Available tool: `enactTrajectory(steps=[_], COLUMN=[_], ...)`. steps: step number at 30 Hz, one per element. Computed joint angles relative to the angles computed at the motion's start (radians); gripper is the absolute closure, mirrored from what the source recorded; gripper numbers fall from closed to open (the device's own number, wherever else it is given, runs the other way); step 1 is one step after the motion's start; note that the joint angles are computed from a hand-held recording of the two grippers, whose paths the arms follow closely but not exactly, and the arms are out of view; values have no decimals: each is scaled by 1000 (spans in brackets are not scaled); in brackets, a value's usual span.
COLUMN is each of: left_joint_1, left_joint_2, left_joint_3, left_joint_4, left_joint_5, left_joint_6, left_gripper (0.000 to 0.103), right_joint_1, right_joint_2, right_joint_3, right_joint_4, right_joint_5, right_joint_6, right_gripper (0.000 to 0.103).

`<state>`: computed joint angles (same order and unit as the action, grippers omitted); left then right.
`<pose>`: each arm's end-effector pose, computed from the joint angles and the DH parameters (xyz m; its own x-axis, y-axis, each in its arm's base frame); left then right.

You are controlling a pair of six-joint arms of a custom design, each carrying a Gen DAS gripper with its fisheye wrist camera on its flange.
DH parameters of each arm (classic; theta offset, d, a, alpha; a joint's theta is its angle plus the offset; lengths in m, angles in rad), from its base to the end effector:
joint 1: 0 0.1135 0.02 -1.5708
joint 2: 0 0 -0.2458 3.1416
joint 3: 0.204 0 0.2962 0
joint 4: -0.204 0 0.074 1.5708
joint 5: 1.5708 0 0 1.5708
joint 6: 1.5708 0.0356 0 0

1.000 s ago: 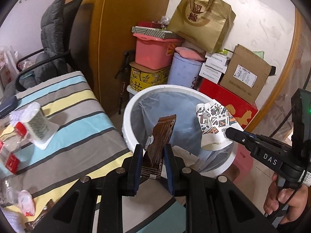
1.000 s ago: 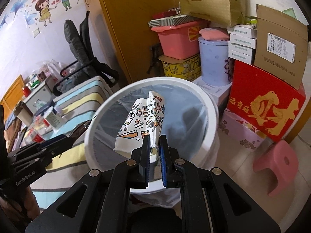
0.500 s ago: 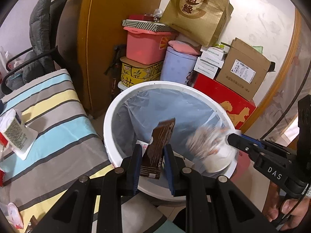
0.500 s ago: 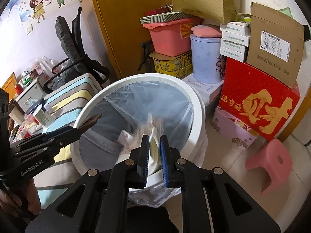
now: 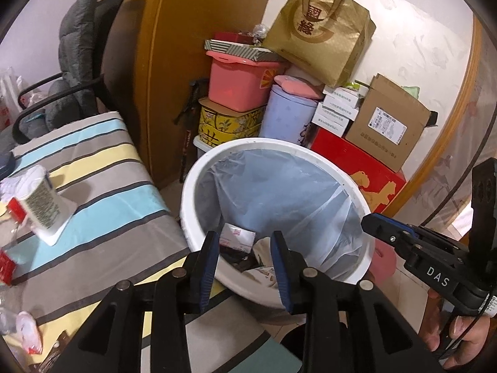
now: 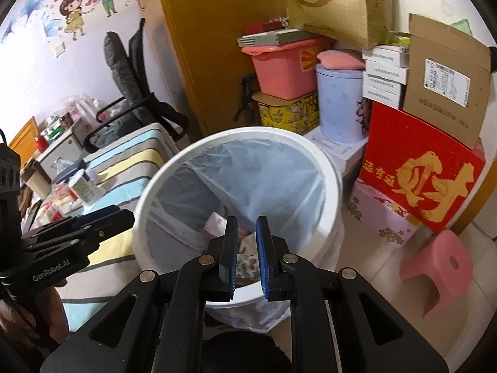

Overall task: Collect trash
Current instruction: 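Open both tools to drop the wrapper and cup into the bin, then move both tools back to the table toward the small clear plastic cup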

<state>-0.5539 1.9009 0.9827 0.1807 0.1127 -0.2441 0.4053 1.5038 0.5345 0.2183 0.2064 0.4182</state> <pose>0.3419 -0.2161 0.0785 -0.6984 0.1496 -0.6999 0.4377 0.8630 -0.2523 0.2756 0.1103 0.0793 -0.6739 0.1434 -0.7248 0.0278 0.9852 0.1691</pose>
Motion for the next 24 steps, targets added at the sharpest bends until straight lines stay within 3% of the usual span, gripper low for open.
enactTrajectory(steps=[24], left_joint_1=[98], left_joint_2=[-411], left_joint_3=[-485], left_joint_4=[85], left_joint_5=[-133], left_joint_6=[-53], left_gripper=[69], right_joint_1=[151], right_joint_2=[67], right_joint_3=[44], right_joint_4=[39], right_joint_5=[-131], right_joint_6=[-13], right_gripper=[89])
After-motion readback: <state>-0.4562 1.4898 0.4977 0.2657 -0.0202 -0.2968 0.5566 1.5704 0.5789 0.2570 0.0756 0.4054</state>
